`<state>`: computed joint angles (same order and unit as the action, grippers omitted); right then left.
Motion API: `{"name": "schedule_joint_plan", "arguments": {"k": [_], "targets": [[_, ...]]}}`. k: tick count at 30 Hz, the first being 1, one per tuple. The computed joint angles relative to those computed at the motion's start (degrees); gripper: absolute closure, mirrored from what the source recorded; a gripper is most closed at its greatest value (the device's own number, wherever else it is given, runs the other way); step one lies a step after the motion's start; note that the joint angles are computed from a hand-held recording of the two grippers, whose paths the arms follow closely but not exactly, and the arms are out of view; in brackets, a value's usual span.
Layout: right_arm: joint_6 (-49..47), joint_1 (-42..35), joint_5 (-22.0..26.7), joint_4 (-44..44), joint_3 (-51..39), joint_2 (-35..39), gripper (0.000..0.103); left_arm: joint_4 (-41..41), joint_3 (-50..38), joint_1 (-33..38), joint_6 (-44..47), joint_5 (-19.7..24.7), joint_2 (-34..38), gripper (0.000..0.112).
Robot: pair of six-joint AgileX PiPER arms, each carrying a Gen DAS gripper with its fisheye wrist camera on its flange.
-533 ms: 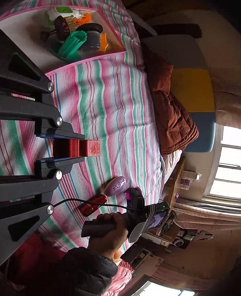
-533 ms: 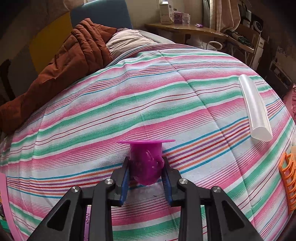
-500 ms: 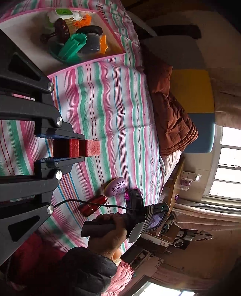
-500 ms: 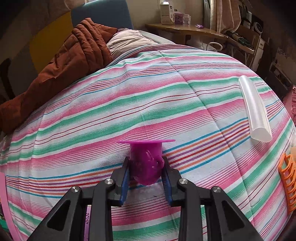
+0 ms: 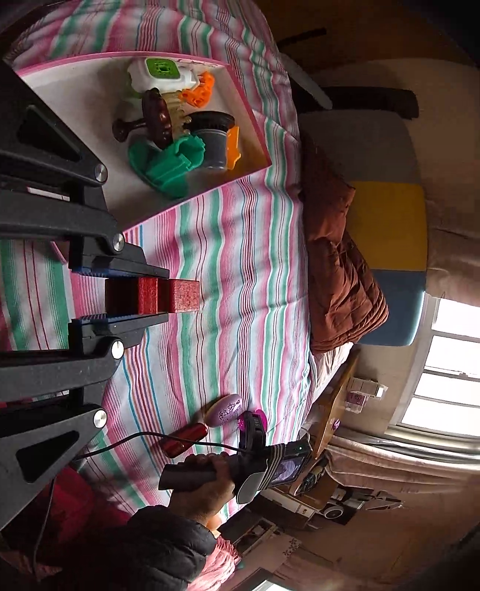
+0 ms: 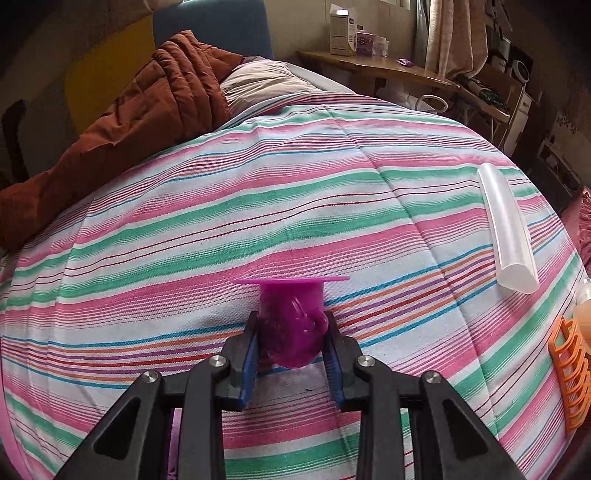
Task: Organize rigid objects
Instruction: 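Carry the red block over the tray with the left tool while the right tool holds the pink cup, then lower the red block into the tray and open the left tool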
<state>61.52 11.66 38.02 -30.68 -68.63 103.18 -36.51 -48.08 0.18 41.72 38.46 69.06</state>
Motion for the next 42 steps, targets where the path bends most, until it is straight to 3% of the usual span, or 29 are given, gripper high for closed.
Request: {"name": "schedule_joint_plan", "arguments": {"k": [8, 15, 26, 29, 32, 38, 42], "targets": [[0.02, 0.33, 0.42, -0.34, -0.06, -0.08, 0.072, -6.63, -0.24, 21.3, 11.77, 8.32, -0.32, 0.097], [-0.47, 0.07, 0.65, -0.24, -0.28, -0.01, 0.072, -3.63, -2.49, 33.04, 9.66, 8.15, 8.92, 0.097], [-0.34, 0.2, 0.8, -0.27, -0.35, 0.06, 0.072, 3.89, -5.37, 26.68, 0.66, -0.55, 16.54, 0.097], [-0.36, 0.26, 0.9, -0.38, -0.42, 0.09, 0.072, 4.75, -6.55, 25.84, -0.52, -1.19, 18.46, 0.092], [-0.38, 0.29, 0.97, -0.58, -0.49, 0.17, 0.072, 2.97, -4.96, 26.11, 1.07, -3.0, 16.77, 0.077], [-0.2, 0.53, 1.28, -1.28, -0.68, 0.38, 0.072, 5.04, -0.32, 25.02, 2.53, -9.5, 11.53, 0.077], [0.1, 0.45, 0.97, -0.84, -0.54, 0.22, 0.073, 6.95, 1.09, 24.96, 2.36, -10.19, 8.66, 0.077]]}}
